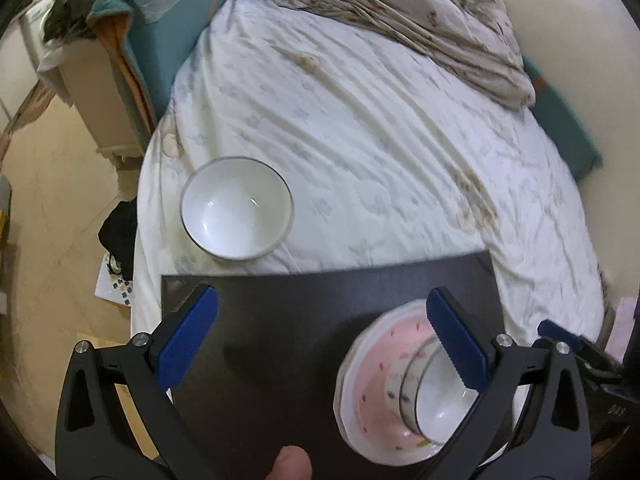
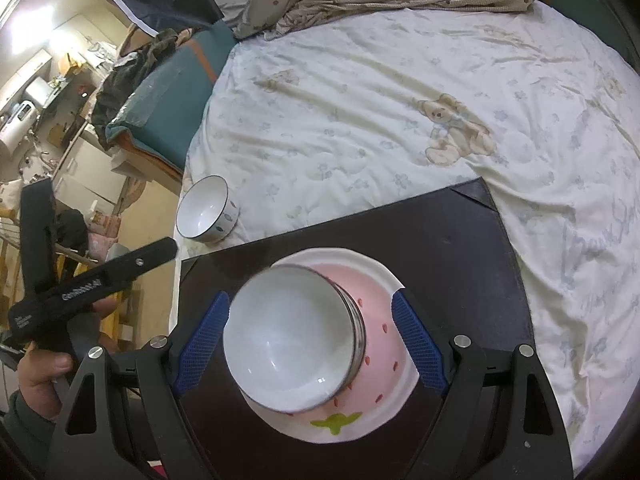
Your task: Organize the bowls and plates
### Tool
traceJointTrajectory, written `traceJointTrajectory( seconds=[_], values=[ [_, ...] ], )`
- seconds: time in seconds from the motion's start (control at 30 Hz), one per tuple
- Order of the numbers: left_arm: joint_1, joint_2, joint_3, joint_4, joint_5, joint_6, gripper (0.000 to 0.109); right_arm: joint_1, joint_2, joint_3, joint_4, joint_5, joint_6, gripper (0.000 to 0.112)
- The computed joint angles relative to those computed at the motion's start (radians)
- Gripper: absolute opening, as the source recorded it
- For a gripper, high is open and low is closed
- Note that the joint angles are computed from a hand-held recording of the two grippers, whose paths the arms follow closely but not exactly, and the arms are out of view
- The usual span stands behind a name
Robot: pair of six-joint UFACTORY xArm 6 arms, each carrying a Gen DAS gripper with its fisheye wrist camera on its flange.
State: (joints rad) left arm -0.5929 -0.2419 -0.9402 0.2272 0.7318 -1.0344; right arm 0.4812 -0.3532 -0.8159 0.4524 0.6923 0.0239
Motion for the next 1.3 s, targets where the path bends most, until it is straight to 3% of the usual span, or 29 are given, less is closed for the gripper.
traceJointTrajectory(
  seconds=[0.23,0.37,0.5,0.6,0.7,0.8,0.9,1.0,1.07,1.13,1.3],
  values=[
    [0.119,-0.023,0.040,-0.101,-0.040,0.066,0.103,0.030,0.188,-0.239,-0.097,0.082,0.120,0.086],
    [0.180,-0.040,0.081,-0.154,-0.051,0.069,0.102,0.071,0.339,-0.433,-0.165,0.175,0.178,0.086],
    [0.217,-0.019,0.083,-0.176,-0.032,0.113,0.092,0.117,0.487,-0.606,-0.168,0.231,0.205,0.086],
    [0.241,-0.009,0.087,-0.154,-0.024,0.104,0.091,0.149,0.592,-0.724,-0.184,0.257,0.235,0.086],
    [0.274,0.014,0.103,-0.213,-0.044,0.136,0.090,0.170,0.693,-0.836,-0.221,0.290,0.272,0.085],
    [0.308,0.056,0.114,-0.318,-0.077,0.223,0.077,0.177,0.783,-0.928,-0.246,0.316,0.300,0.080],
    [0.329,0.110,0.097,-0.409,-0.076,0.329,0.054,0.178,0.881,-1.033,-0.226,0.378,0.302,0.060],
    [0.344,0.147,0.092,-0.481,-0.093,0.377,0.049,0.186,0.954,-1.106,-0.219,0.402,0.301,0.051],
    [0.344,0.170,0.080,-0.498,-0.097,0.396,0.043,0.192,0.992,-1.140,-0.197,0.410,0.290,0.039],
    [0.341,0.196,0.059,-0.498,-0.087,0.415,0.032,0.199,1.026,-1.174,-0.197,0.431,0.289,0.036],
    [0.338,0.225,0.031,-0.426,-0.057,0.376,0.018,0.207,1.085,-1.221,-0.186,0.458,0.296,0.029]
  ],
)
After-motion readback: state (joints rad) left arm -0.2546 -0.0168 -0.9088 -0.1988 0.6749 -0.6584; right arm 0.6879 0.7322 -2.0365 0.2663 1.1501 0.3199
